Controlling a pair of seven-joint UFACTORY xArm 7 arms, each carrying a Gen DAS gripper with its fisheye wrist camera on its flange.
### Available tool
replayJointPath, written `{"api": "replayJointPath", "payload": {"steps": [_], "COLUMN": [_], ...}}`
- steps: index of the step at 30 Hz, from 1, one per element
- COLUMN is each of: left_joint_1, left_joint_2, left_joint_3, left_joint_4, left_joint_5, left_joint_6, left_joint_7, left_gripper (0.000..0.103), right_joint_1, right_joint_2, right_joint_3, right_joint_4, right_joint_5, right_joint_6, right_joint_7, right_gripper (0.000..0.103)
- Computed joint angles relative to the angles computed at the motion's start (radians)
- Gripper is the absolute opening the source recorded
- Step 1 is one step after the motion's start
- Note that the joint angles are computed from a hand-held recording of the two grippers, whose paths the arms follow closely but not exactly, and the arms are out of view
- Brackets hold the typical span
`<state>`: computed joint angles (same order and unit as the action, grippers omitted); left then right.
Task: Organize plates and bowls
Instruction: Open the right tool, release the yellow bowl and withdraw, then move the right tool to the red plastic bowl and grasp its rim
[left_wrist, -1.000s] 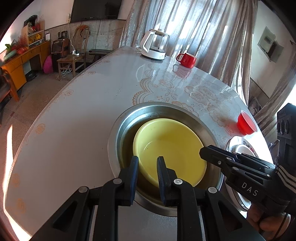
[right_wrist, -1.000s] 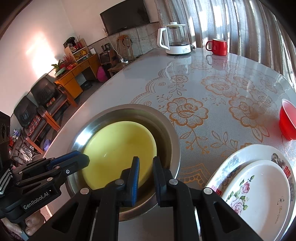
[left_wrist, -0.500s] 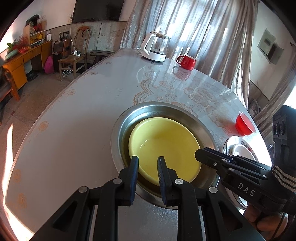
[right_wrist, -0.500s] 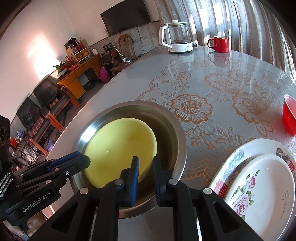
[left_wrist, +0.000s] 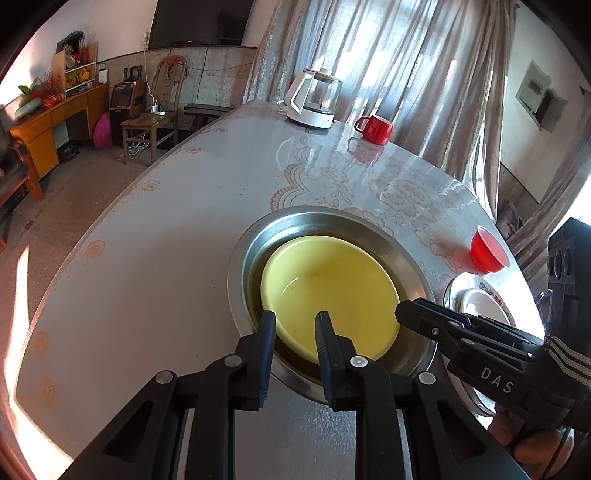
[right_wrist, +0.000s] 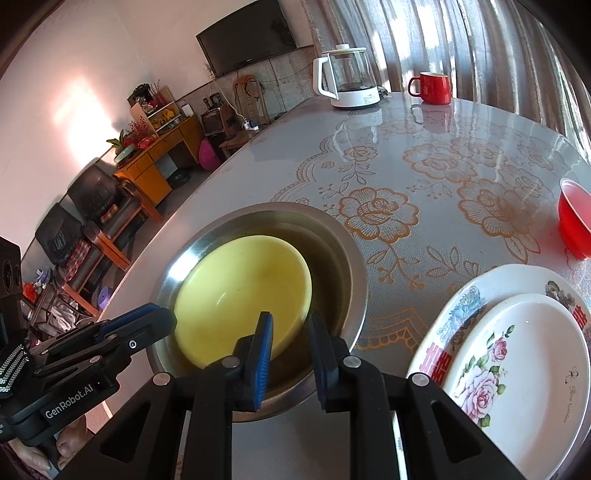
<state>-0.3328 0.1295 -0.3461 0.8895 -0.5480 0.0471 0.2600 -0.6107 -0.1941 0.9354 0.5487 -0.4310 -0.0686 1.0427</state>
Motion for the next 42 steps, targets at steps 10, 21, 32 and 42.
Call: {"api": "replayJointPath", "payload": {"steps": [10,21,32,42], "left_joint_1": [0.02,-0.001,0.01,-0.077], "left_joint_2": [0.0,-0.008,-0.008,0.031], "left_joint_3": [-0.025,0.002,-0.028,0.005], "left_joint_4": [-0.002,-0.016,-0.017,0.048], "left_joint_5": [-0.039,0.009,0.077,0.214], "left_joint_6": [-0.011,-0.036,-0.051,-0.02], "left_joint_7": [0.035,-0.014,-0.053,-0.107], "left_gripper": [0.025,0.026,0.034,0.035], "right_joint_1": [-0.094,-0.047,0.205,0.447], "right_joint_2": [-0.007,-0.006,-0.096,-0.248], "right_joint_3": [0.104,0.066,-0.19,-0.51], "right_joint_4": [0.007,-0.016,-0.124,-0.287], "right_joint_5": [0.012,0.098,0.263,0.416], "right_joint_6": [-0.004,-0.035,-0.114,-0.097], "right_joint_7": [-0.022,-0.076,-0.145,-0.193], "right_gripper": [0.019,0.019,0.025,0.029]}}
